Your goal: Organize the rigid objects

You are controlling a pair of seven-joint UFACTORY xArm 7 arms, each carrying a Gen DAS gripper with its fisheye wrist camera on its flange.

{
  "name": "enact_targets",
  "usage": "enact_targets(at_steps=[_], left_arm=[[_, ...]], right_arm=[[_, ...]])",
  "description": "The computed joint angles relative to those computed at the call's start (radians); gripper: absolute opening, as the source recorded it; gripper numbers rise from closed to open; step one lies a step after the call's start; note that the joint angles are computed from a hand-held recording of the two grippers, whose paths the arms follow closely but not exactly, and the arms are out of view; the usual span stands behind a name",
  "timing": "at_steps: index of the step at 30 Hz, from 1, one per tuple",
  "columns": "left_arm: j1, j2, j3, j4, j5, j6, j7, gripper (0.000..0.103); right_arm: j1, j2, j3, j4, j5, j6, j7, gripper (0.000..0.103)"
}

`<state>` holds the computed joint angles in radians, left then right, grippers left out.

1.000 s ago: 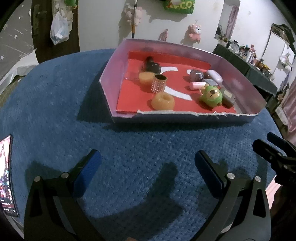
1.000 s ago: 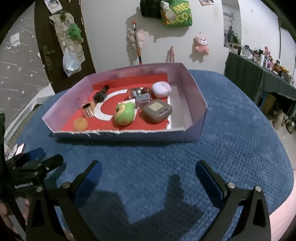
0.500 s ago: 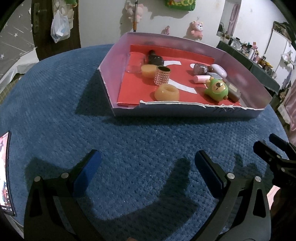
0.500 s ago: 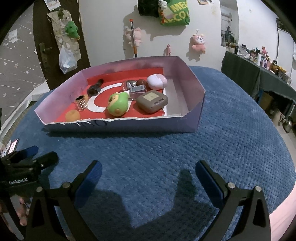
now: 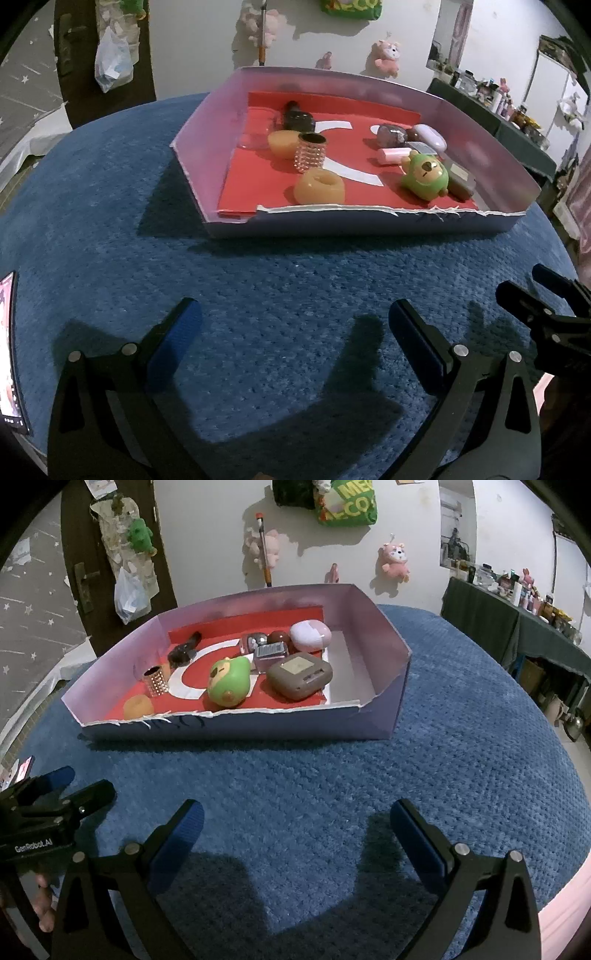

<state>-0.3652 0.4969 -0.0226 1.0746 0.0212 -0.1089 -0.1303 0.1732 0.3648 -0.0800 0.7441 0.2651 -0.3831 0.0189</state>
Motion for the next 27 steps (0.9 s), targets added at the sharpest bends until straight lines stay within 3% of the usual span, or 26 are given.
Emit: enact_targets(at_steps=[9,27], left_arm=[[-0.212,0.016,0.208,0.01,0.005,0.017,-0.051,0.103],[-0.213,0.02,0.213,0.002,0.007,-0.007,-0.063,0.103]], right_arm=[[0.012,0.013,-0.014,0.017,0.006,0.032,0.001,0.103],[0.142,0.046,-0.109,0.049,0.122,0.043,-0.084,0.103]])
